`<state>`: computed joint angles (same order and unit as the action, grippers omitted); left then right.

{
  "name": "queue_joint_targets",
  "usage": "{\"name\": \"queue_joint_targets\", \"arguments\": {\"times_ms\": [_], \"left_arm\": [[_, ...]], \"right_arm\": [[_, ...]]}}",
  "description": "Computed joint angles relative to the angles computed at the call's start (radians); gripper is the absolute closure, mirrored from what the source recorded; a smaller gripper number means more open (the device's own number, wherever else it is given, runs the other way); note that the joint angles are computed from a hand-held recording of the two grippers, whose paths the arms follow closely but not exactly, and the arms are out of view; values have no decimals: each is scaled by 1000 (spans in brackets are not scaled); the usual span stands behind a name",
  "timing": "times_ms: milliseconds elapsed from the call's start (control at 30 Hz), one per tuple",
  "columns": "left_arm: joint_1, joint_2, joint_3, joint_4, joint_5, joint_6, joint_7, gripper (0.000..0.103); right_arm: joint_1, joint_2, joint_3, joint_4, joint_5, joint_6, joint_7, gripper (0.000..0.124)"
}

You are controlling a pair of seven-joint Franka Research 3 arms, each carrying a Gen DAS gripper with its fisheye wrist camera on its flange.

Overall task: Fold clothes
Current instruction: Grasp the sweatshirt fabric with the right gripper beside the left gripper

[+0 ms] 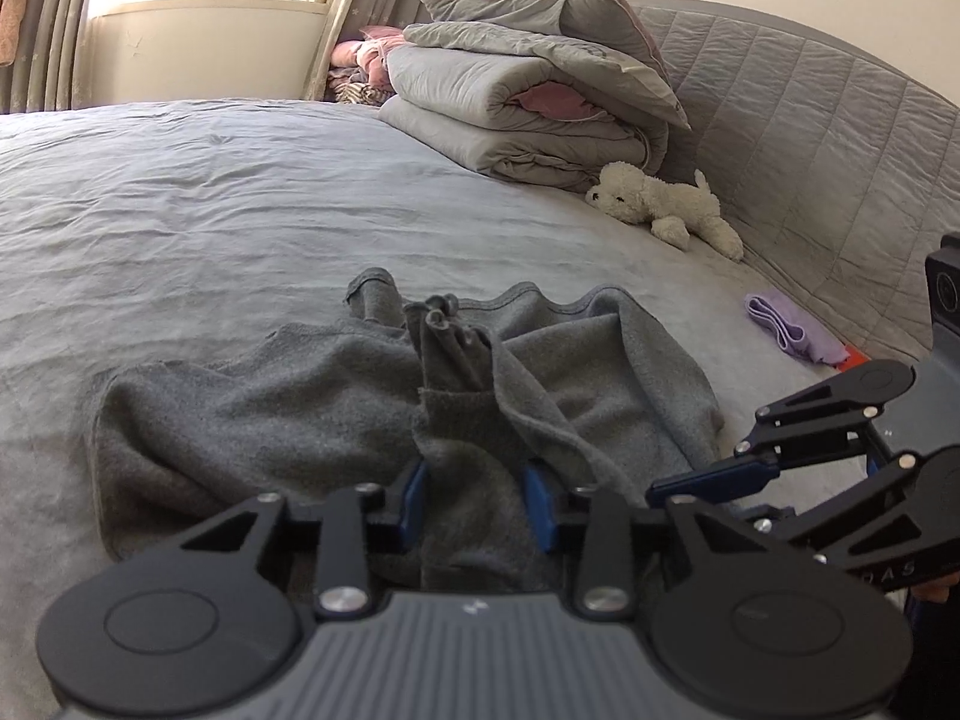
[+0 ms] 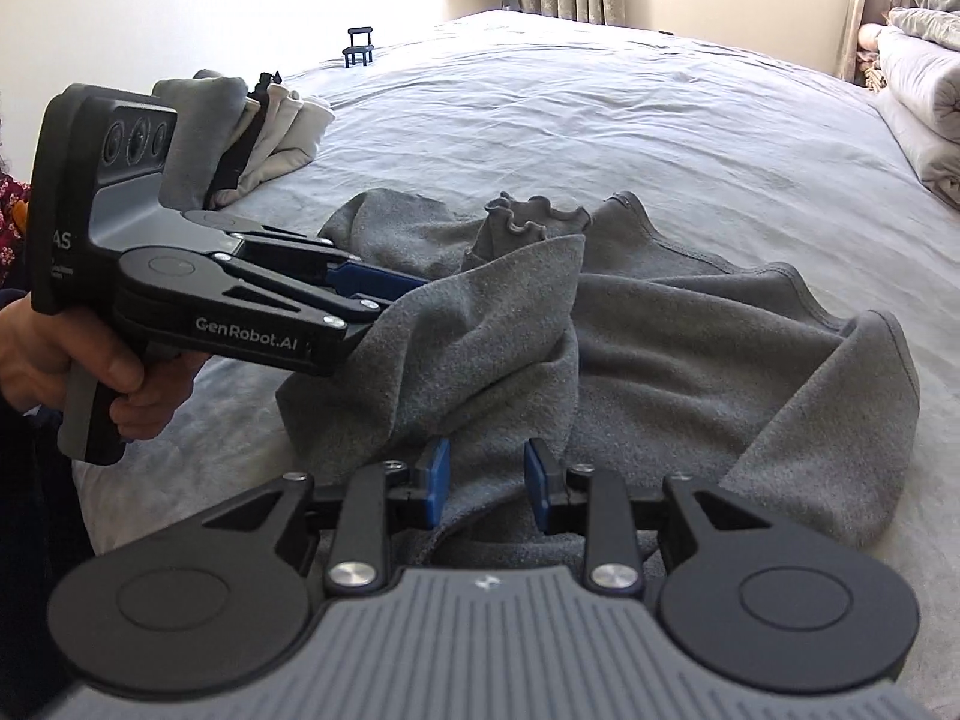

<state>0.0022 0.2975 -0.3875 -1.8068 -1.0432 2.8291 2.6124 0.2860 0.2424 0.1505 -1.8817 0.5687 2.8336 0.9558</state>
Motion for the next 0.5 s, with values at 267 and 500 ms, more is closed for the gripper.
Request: {"name": "queue_joint_targets", "arguments": {"times_ms": [267, 500], "left_arm": [[3, -82, -13, -53, -188, 13, 120, 96], [-76, -143, 75, -125, -131, 12, 56, 96]], "right_arm": [[47, 13, -81, -9, -175, 63, 246, 90], [58, 21, -110, -25, -264, 163, 425, 81]]}}
